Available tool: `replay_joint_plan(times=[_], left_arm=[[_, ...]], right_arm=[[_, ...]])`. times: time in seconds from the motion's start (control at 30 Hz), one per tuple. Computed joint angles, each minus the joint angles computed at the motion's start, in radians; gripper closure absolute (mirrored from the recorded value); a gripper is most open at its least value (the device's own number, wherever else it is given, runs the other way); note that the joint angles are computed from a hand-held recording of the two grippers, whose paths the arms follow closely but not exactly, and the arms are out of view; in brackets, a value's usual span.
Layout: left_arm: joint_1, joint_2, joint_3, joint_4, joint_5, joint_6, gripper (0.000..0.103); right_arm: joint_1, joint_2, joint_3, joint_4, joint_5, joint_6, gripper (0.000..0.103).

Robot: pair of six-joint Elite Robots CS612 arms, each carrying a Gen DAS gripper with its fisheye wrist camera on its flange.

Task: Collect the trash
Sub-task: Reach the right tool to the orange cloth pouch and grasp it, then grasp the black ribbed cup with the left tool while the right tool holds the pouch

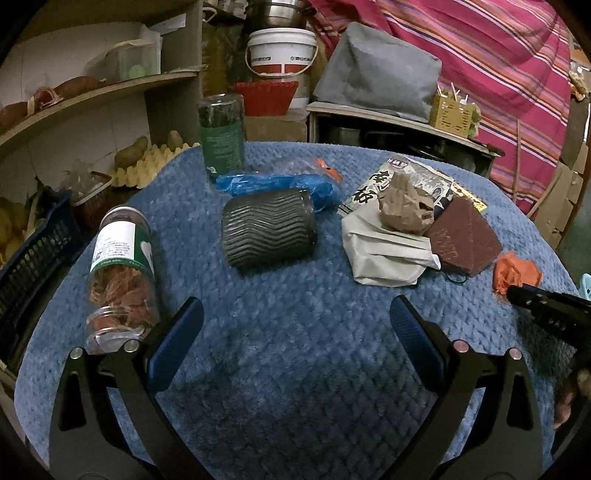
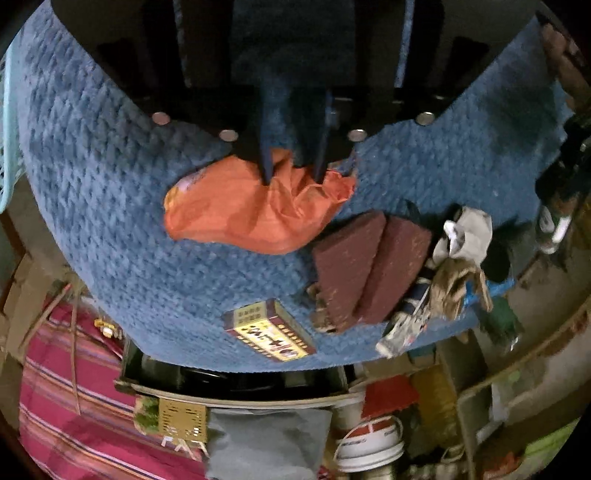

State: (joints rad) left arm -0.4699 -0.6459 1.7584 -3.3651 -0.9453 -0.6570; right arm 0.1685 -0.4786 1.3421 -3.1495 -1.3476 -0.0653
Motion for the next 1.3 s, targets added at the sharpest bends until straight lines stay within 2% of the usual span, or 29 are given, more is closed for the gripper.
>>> replay_joint_plan(times=[0.1, 0.13, 0.37, 0.5, 0.77, 1.0, 1.03, 1.17, 1.3], left_arm=[[0.0, -0.001, -0.003, 0.014, 0.004, -0.003, 0.006], [0.001, -0.003, -0.005, 0.023, 0.005, -0.007, 0.006], [0.023, -0.026, -0.016, 0.075, -0.022, -0.046, 0.006], [0.038, -0.028, -0.05, 0.134, 0.009, -0.05, 0.006], [0.089, 0.009, -0.147, 0.251, -0.041, -0.062, 0.006], [0.114, 0.033, -0.183, 0.275, -0.103, -0.058, 0.006], [0.116, 0.035, -0.183, 0.273, -0.112, -0.06, 0.007], [0.121, 0.037, -0.183, 0.251, -0.159, -0.041, 0.03], [0.109, 0.033, -0.166, 0.219, -0.143, -0.016, 0.03]], right_arm=[[-0.009, 0.001, 0.009, -0.046, 0.023, 0.036, 0.09], [-0.011, 0.0, 0.013, -0.068, 0.025, 0.041, 0.098], [-0.012, 0.008, 0.0, -0.107, 0.029, 0.014, 0.1], [-0.018, 0.011, -0.003, -0.121, 0.052, 0.021, 0.1], [-0.024, 0.014, 0.0, -0.129, 0.078, 0.026, 0.1], [-0.025, 0.014, 0.001, -0.131, 0.091, 0.023, 0.101], [-0.026, 0.015, 0.001, -0.13, 0.093, 0.024, 0.101], [-0.027, 0.014, 0.003, -0.132, 0.098, 0.025, 0.101], [-0.024, 0.005, 0.02, -0.154, 0.088, 0.007, 0.101]])
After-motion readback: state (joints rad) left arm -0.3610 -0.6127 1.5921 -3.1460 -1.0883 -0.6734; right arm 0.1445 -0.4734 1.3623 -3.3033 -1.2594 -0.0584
